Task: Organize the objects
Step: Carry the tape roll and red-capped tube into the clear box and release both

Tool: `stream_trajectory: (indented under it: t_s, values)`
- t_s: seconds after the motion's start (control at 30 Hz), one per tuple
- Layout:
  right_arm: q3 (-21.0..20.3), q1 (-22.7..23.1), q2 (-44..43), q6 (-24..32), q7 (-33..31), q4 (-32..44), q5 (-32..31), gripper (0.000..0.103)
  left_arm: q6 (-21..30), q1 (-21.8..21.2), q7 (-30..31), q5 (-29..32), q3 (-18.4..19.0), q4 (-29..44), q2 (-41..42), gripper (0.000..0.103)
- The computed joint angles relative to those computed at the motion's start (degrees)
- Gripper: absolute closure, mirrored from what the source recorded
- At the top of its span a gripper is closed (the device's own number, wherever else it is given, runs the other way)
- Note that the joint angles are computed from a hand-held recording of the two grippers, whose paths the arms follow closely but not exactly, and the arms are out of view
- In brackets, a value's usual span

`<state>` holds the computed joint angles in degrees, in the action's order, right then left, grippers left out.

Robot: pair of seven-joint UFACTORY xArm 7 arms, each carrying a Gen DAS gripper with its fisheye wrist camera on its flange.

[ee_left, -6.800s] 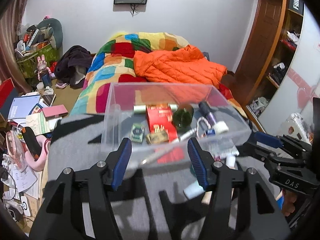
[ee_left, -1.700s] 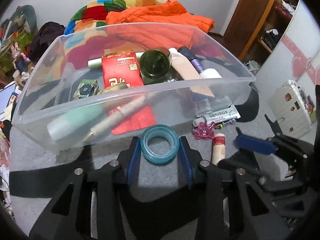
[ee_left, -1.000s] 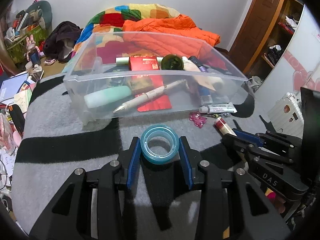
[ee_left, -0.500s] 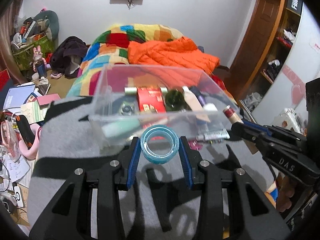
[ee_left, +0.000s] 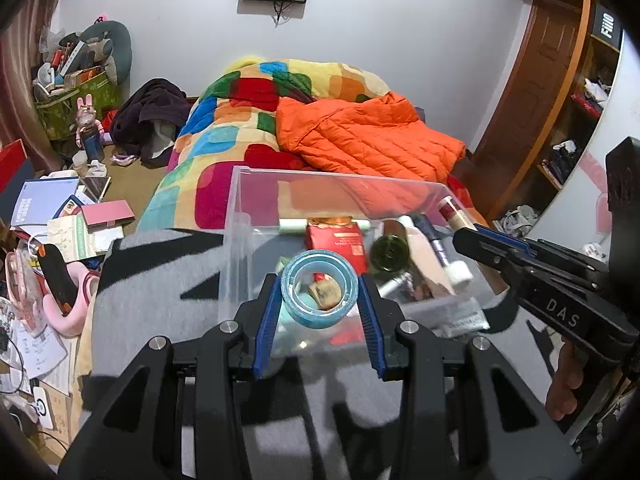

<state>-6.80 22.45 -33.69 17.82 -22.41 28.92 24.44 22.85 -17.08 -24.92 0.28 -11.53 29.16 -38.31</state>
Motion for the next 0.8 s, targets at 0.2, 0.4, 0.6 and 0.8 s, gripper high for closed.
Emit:
stream_trajectory:
  t_s: [0.2,0.4,0.6,0.8]
  values:
    - [0.5,1.9,7.2,-1.6,-1.1,3.2,1.3,0.089,-0.8,1.3,1.6,0.8,1.2,2.1,5.4,0.065]
    - [1.4,2.2,11.1,-0.9,-4.3,4.7,3.3,0.089,-1.5,0.9,3.2,-0.2,1.8,2.3,6.9,0.065]
    - [3.5,-0.5,8.9,-0.1,-4.0,3.5,1.3,0.080,-0.9,1.5,2.0,1.4,0.0,2.3,5.5,0.064]
    - [2.0,-1.9,1.3,1.2,-3.7,0.9,0.1,0.063,0.0,-0.5,2.2,0.7,-0.1,1.7,1.9,0.056]
